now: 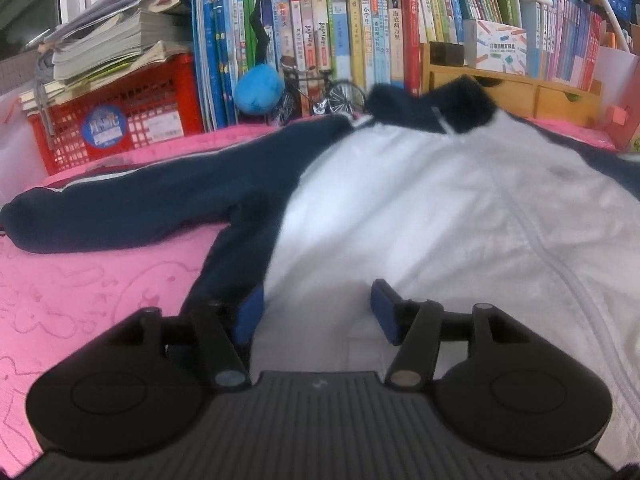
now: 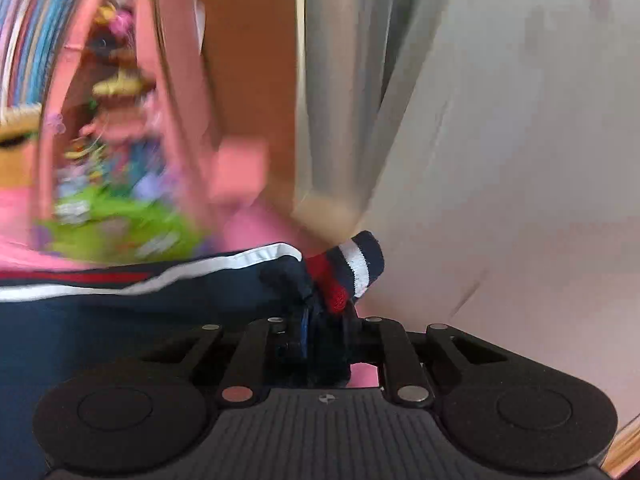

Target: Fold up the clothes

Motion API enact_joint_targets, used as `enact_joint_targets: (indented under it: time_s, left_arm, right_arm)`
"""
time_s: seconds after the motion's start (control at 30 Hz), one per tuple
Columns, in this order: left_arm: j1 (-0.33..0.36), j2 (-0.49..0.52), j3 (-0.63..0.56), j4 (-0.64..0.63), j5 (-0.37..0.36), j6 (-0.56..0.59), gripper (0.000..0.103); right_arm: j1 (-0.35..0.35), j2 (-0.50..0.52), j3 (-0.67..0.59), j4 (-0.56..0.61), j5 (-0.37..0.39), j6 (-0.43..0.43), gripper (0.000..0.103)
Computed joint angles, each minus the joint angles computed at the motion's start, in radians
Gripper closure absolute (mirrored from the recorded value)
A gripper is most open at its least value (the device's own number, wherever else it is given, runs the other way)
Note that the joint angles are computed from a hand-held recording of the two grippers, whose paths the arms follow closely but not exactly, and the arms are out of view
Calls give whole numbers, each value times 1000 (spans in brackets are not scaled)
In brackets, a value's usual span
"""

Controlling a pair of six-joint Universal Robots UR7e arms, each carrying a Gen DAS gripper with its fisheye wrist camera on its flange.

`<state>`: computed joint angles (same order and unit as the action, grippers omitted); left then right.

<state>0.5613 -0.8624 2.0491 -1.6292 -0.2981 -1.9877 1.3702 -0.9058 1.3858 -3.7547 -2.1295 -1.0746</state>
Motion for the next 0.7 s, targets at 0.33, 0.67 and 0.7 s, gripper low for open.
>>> enact_joint_targets:
  time_s: [0.33,0.67,0.7]
  left_arm:
    - [2,-10,16,-45,2,27,39]
    - [-40,-110,124,-95,29,-110,39]
    - [-54,-149,134,2,28,-214,38]
  right_arm:
    - [61,-100,251,-96,94,78,18]
    - [305,-178,574,595,455,318,18]
    - [332,-148,572,605,447,319,18]
